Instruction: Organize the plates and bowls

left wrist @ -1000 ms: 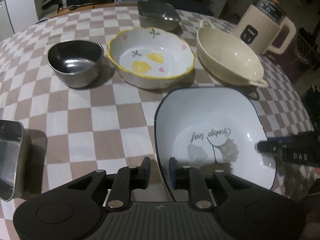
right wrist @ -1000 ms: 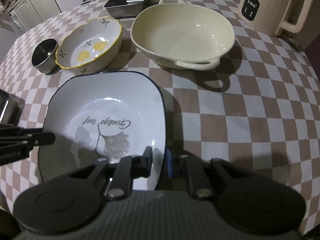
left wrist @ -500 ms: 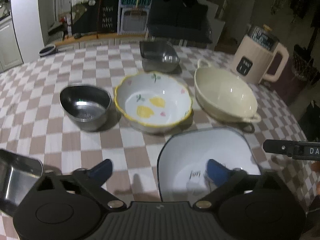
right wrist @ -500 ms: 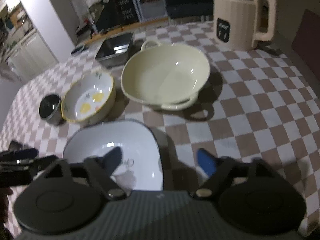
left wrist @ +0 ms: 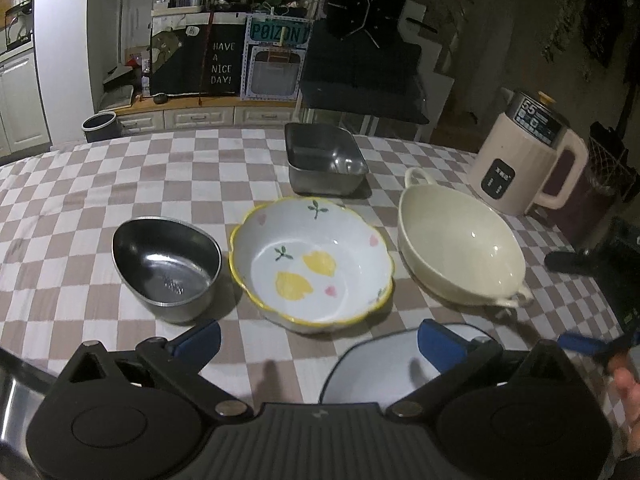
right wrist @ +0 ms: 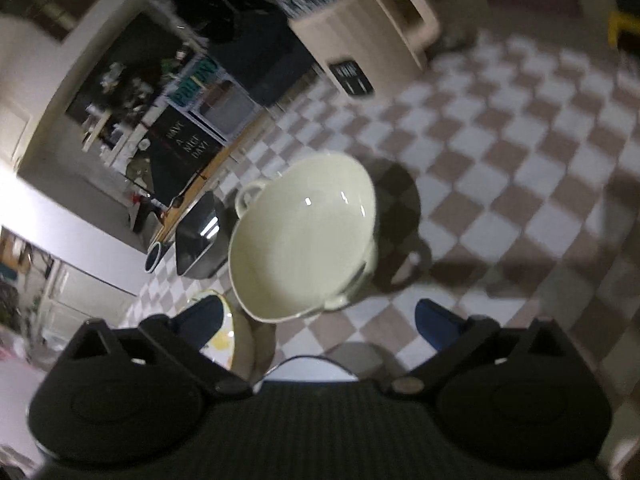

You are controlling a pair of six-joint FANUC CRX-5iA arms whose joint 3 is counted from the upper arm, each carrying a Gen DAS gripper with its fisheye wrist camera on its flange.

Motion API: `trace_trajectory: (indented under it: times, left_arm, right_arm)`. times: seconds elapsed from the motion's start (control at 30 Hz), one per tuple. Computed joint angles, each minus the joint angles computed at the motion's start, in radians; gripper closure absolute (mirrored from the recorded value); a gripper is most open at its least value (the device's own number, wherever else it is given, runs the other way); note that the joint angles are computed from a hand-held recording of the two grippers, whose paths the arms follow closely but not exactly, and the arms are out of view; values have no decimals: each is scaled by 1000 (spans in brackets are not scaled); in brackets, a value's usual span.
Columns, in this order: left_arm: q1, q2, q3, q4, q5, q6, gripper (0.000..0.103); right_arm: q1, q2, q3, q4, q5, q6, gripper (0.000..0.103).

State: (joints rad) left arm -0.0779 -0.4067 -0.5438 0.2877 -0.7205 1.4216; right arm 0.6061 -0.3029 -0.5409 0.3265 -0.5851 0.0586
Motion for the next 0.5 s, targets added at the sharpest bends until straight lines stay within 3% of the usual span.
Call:
trace_trajectory:
  times: [0.2, 0.4, 0.5]
  left_arm:
    - [18, 34, -11, 57, 34, -44, 0]
    - [19, 38, -55, 155, 120, -116, 0]
    - [14, 39, -80, 227, 159, -182, 0]
  right_arm:
    - [-16, 28, -27, 68, 36, -149, 5]
    - [-7, 74, -3, 103, -11, -188, 50]
    - [-8, 98, 30, 68, -47, -150, 79]
